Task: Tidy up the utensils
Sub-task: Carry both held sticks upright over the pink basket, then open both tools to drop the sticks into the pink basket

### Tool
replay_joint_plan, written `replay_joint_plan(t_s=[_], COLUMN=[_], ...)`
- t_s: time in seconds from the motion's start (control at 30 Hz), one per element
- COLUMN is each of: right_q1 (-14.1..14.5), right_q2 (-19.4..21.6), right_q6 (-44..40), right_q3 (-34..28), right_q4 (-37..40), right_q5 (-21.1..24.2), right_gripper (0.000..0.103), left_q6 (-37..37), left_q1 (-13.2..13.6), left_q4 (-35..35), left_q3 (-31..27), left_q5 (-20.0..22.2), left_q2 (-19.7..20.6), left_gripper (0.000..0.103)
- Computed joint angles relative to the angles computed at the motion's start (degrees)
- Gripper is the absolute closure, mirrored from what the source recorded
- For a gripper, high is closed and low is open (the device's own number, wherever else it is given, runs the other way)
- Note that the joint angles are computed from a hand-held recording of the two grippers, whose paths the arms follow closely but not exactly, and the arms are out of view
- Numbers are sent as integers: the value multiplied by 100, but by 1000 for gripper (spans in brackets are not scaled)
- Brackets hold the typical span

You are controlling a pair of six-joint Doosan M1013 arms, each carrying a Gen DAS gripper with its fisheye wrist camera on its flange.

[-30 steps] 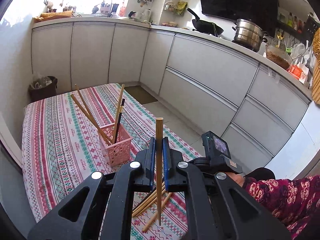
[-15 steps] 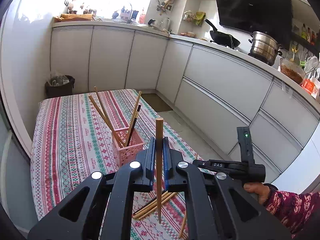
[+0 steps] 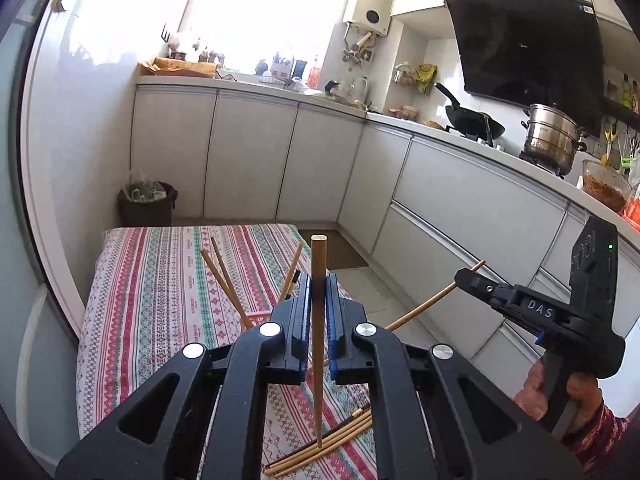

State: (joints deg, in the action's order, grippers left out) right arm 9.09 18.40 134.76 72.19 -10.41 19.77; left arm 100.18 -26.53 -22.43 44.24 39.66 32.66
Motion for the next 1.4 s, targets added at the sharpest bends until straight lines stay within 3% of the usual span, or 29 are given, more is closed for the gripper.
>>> replay_joint_plan(t_s=[0.17, 0.3, 0.5, 0.67, 0.83, 0.87, 0.9, 0.97, 1.17, 1.4], right_q1=[-17, -53, -150, -189, -214, -209, -207, -191, -110, -33], right_q2=[59, 228, 596, 822, 1048, 1078, 1103, 1131, 1183, 1318], right_q6=[794, 1058, 836, 311, -268, -313, -371, -437, -475, -756], right_q3=[-274, -557, -984, -1146, -1344, -1377, -1406, -1437, -1519, -1710], right_q4=[-999, -1355, -993, -518, 59, 72, 102, 153, 36, 80], right_q5=[-335, -478, -501, -459, -366, -342, -326, -294, -235, 17], right_gripper=[97, 97, 97, 97, 97, 97, 97, 97, 97, 97], left_q6=[-513, -913, -1733, -2365, -2457, -2542, -2647, -2885, -3241, -3321], left_q1=[-11, -34, -87, -159, -171, -172, -169, -150, -134, -111], left_q4=[323, 677, 1512, 2388, 2597, 2698, 2778, 2892, 3216, 3391], left_q3=[-454, -873, -1111, -1636, -2316, -2311, -2228, -1893, -1366, -1283], left_q5=[-186, -301, -651, -488, 210, 243, 199, -80, -519, -441], left_q2=[199, 420, 650, 1021, 1497, 1507, 1472, 1298, 967, 911], left_gripper=[97, 97, 97, 97, 96, 91, 78, 65, 64, 61])
